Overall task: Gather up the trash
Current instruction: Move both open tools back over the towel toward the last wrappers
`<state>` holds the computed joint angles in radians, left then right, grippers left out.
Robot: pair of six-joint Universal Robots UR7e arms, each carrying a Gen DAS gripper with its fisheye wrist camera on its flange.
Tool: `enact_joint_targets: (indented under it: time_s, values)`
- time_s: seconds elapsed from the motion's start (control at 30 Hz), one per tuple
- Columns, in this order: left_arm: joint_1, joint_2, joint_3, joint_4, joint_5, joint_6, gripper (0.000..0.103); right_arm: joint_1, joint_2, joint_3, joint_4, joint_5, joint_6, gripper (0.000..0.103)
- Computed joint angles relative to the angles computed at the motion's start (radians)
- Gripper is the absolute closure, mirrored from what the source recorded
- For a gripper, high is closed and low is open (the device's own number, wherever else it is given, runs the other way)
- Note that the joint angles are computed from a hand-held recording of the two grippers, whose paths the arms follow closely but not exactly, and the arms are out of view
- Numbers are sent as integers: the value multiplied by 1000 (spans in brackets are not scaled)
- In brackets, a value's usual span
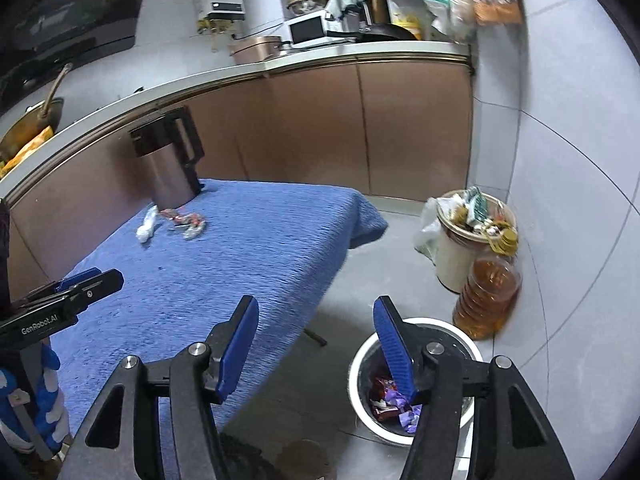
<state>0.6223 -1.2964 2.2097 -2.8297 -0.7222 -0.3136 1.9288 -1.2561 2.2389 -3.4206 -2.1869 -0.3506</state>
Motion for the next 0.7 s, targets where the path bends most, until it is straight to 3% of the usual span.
enact_joint_targets:
  time_s: [0.7]
  values:
    - [33, -181, 115, -127, 91, 72, 36, 142, 146, -132, 94, -79, -24, 36]
